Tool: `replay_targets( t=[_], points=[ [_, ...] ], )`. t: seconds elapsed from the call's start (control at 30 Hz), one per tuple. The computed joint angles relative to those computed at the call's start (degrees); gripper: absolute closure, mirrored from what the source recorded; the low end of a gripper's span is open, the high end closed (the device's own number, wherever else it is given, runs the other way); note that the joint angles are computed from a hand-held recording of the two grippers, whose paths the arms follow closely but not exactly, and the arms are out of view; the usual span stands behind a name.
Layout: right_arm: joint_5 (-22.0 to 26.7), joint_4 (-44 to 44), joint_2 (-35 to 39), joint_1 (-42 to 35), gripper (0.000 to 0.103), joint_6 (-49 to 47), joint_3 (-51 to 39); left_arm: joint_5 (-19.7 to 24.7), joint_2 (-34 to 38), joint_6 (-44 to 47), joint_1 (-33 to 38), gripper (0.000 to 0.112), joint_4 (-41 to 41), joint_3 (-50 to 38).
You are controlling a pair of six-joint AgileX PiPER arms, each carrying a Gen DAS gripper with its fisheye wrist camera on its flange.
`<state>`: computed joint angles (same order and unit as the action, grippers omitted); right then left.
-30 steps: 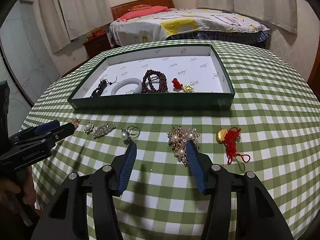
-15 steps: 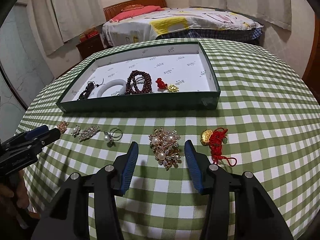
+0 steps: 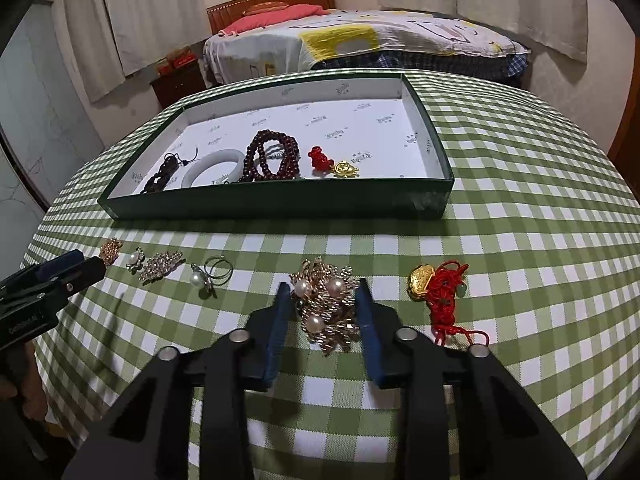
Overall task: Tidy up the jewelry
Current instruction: 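Move the right tool toward the pearl cluster brooch, then grasp the pearl cluster brooch with the right tool while the left tool grasps the gold chain cluster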
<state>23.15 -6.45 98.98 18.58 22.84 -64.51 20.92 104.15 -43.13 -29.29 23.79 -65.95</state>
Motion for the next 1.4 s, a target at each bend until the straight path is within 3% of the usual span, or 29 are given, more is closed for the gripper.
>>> replay_targets(
  t=[0.2,0.67,0.73,0.87,1.03,1.27,1.4],
  points=[
    [0.2,-2.4,0.5,1.9,0.08,0.8,-0.9,0.0,0.2,0.6,0.5,0.047,-0.6,0.1],
    [-0.3,-0.9,0.8,1.8,0.08,-1.0,-1.2,0.8,1.9,2.8,3.0,0.049,-2.2,-1.7],
    [-0.5,0.2,0.9,1.5,0.08,-1.9,-1.3,1.2,2.9,4.7,3.4,0.056,-3.7,-2.8],
    [-0.6,1.5,0.8,1.2,0.08,-3.0,-1.2,1.5,4.6,7.5,3.9,0.06,-5.6,-4.4],
    [-0.7,2.5,0.7,1.0,0.08,-3.9,-1.0,1.6,5.2,7.5,3.5,0.07,-3.6,-5.1],
    [-0.9,3.0,0.8,0.8,0.08,-4.2,-1.1,1.2,5.5,8.7,2.7,0.096,-1.1,-4.9],
    [-0.9,3.1,0.8,0.8,0.08,-4.4,-1.1,1.1,5.6,6.9,1.9,0.099,1.9,-4.8]
  ],
)
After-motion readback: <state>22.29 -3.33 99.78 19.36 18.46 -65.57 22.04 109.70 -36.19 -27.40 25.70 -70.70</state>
